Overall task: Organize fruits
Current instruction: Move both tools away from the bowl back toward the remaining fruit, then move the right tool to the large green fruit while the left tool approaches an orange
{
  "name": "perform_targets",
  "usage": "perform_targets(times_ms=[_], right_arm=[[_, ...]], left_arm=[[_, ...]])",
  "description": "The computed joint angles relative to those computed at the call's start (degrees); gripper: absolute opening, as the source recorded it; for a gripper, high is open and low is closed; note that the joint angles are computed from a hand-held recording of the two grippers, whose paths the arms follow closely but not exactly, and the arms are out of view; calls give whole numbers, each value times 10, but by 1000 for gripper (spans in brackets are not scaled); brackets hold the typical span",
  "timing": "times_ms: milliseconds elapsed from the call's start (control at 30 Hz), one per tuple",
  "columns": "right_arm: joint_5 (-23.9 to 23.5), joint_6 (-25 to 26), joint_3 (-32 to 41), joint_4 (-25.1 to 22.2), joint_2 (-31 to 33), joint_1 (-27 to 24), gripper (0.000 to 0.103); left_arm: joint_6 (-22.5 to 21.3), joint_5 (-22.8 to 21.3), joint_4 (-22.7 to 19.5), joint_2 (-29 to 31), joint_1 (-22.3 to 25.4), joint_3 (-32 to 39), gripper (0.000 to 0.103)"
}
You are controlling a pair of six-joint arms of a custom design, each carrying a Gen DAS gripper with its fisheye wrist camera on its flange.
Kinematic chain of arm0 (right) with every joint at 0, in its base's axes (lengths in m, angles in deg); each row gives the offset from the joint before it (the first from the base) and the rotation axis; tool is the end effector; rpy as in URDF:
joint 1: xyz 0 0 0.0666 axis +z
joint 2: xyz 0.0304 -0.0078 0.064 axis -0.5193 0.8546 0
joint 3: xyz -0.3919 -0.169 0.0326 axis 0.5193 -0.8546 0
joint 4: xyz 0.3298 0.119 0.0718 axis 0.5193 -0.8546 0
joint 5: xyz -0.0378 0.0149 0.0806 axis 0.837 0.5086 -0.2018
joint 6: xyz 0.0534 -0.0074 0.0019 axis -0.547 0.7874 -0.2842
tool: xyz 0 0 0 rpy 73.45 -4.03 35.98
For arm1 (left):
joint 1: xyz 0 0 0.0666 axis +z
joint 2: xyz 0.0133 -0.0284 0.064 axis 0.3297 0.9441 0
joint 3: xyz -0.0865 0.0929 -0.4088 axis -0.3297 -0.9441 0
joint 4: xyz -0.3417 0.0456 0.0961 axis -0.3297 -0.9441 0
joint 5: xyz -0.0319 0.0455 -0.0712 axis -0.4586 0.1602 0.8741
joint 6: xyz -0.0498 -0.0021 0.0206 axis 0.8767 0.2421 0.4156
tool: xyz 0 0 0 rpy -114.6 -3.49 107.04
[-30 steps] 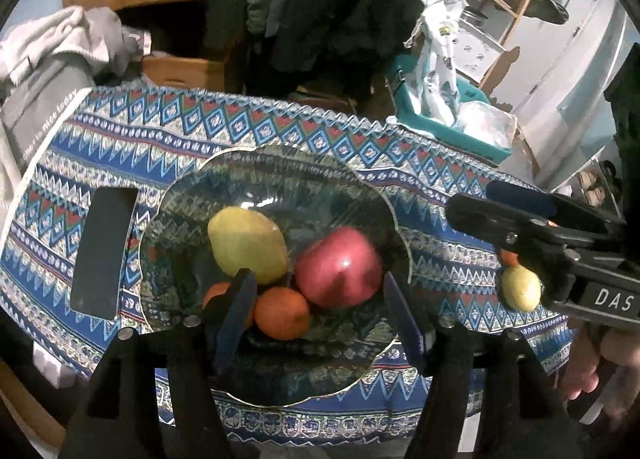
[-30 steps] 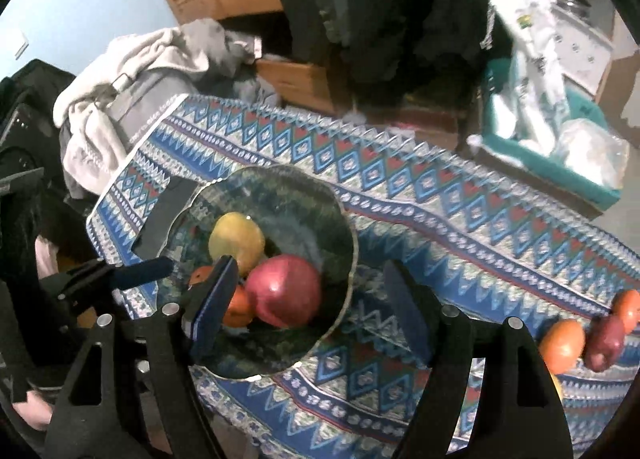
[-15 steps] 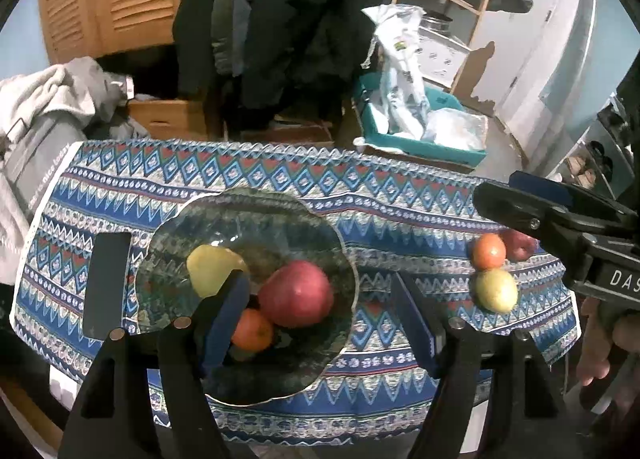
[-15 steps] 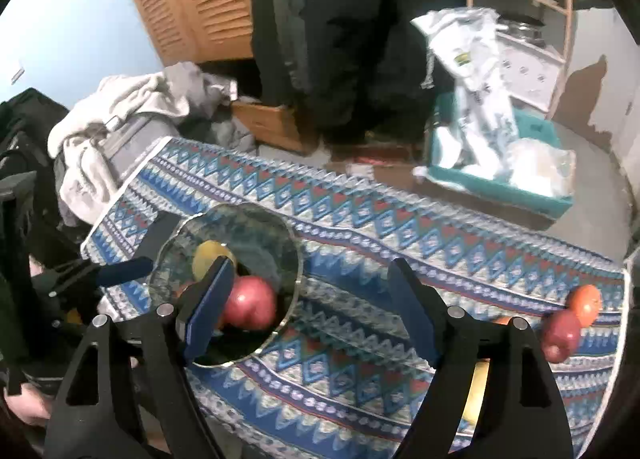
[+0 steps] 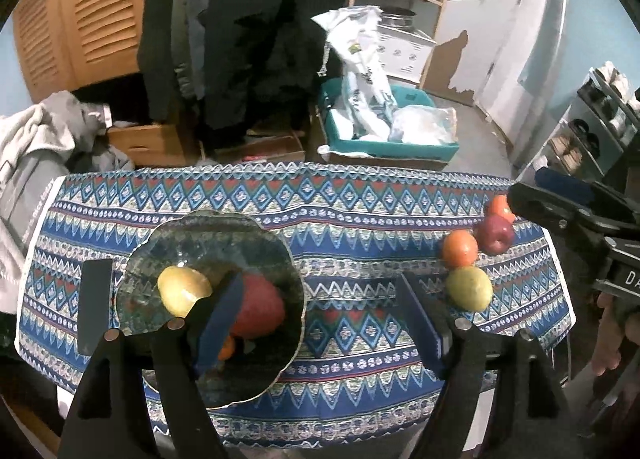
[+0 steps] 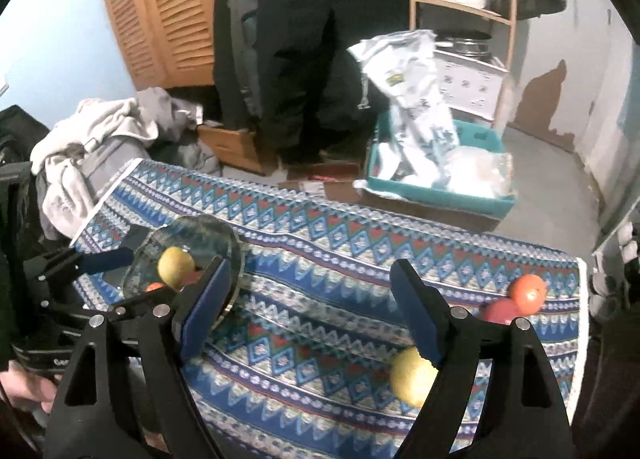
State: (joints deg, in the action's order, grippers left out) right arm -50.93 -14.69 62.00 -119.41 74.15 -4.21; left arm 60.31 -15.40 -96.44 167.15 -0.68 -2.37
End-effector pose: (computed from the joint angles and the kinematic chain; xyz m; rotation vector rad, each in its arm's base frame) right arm 0.3205 0.1481 0.4582 0.2398 2.3940 -0.0240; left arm 0.4186 -0.1625 0.4302 0.7585 2.4467 -0.4205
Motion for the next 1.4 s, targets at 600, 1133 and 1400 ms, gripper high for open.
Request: perform_targets(times_ms=[600,1133,1400], right_arm=[[64,0,-60,-52,-113,-36,82],[11,8,-132,-43,-171,-117,82],[-97,31,-173,6,-150,-162,83]], left_arm=[[15,-15,-16,-4,-79,17,81],[4,-48,-12,14,-142,22,81],[-1,-68,-3,42,-146,10,86]])
